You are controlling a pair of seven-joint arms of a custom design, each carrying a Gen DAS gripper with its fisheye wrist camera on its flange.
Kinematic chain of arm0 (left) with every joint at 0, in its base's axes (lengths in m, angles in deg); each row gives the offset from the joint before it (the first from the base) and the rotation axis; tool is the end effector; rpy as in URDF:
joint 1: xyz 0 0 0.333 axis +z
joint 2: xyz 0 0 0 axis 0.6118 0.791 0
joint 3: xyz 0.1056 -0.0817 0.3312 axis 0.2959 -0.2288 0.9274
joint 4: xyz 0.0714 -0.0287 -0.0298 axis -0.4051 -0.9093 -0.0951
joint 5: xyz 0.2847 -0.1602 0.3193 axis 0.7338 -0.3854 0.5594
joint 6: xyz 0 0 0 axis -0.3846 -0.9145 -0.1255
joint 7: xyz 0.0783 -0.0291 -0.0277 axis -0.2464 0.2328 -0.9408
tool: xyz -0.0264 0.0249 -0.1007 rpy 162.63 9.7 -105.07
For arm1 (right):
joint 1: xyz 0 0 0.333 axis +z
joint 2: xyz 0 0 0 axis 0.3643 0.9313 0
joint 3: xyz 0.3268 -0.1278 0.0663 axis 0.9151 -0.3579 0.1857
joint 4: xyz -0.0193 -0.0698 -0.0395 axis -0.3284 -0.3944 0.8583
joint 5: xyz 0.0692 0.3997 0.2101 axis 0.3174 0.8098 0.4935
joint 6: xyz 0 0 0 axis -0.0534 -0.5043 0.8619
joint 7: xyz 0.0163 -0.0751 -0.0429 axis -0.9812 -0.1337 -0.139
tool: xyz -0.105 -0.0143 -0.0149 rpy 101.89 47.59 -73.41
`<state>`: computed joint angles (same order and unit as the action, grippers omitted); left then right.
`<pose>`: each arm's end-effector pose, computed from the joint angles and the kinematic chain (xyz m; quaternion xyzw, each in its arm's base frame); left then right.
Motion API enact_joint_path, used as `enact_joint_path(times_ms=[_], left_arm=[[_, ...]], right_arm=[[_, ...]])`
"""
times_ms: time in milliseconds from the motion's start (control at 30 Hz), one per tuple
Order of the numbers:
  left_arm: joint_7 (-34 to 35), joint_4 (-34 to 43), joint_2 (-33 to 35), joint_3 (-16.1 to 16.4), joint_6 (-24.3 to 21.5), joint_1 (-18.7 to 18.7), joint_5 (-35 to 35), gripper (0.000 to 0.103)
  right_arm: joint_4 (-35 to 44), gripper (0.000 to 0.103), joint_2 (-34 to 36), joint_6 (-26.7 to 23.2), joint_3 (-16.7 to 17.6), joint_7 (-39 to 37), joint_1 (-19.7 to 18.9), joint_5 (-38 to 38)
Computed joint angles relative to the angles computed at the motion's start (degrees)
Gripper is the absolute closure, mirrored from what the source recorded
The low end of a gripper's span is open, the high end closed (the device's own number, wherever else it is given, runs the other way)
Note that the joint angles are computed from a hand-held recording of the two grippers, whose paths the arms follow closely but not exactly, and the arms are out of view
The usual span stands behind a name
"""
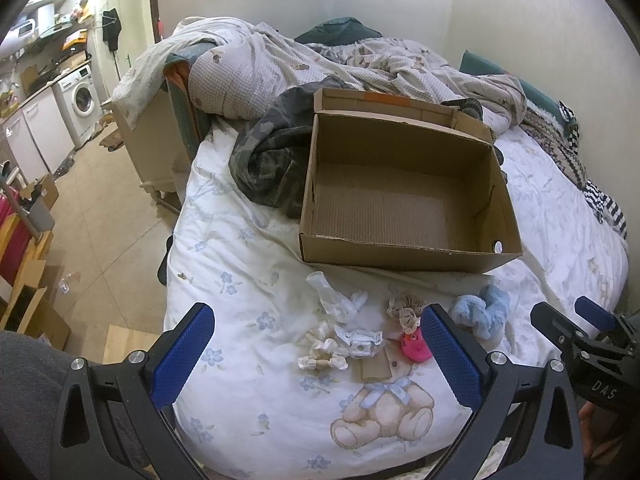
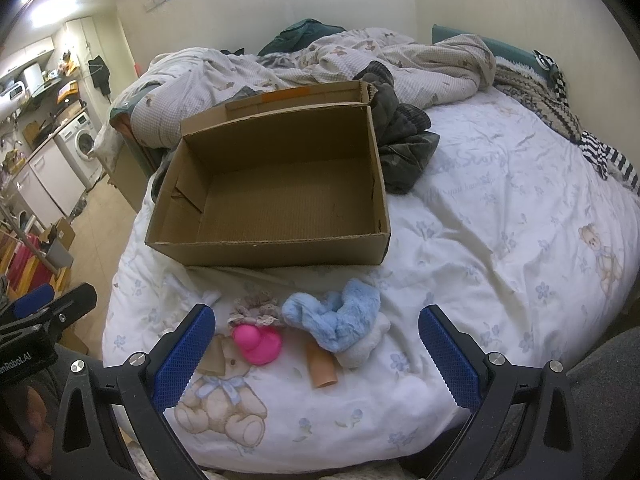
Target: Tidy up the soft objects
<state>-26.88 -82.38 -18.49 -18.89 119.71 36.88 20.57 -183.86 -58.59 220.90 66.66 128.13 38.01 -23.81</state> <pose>0.6625 -0.0722 0.4926 -0.7328 0.5933 -0.2245 0.2462 0.7134 0.2903 0.4621 -0.7051 0.6191 -0.1612 0.3060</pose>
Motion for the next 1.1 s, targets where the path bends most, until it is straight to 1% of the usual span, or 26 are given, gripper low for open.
enact_joint_path(times_ms=[533,633,800,1100], left_arm=[[0.69,0.15,-0.12,-0.07,-0.34,0.09,-0.68,0.000],[0.63,0.07,-0.17,-0.06,-0.27,0.09,-0.68,0.000],[-0.06,0.11,-0.18,0.04,-0.27,0.07,0.06,0.000],[0.35,0.11,-0.10,-0.03,-0.55,0.19,-0.69,0.000]], right_arm=[[0.81,0.000,0.30,-0.67,-0.36,1.28,0.92,-1.06],[-0.05,0.000,-0.02,-0.16,0.00,0.06,0.02,-0.40],[0.09,0.000,0.13,-0.19,-0.17,0.33,0.28,-0.55],[0.72,0.000,0.51,-0.63,-0.20,0.35,0.42,-0.62]])
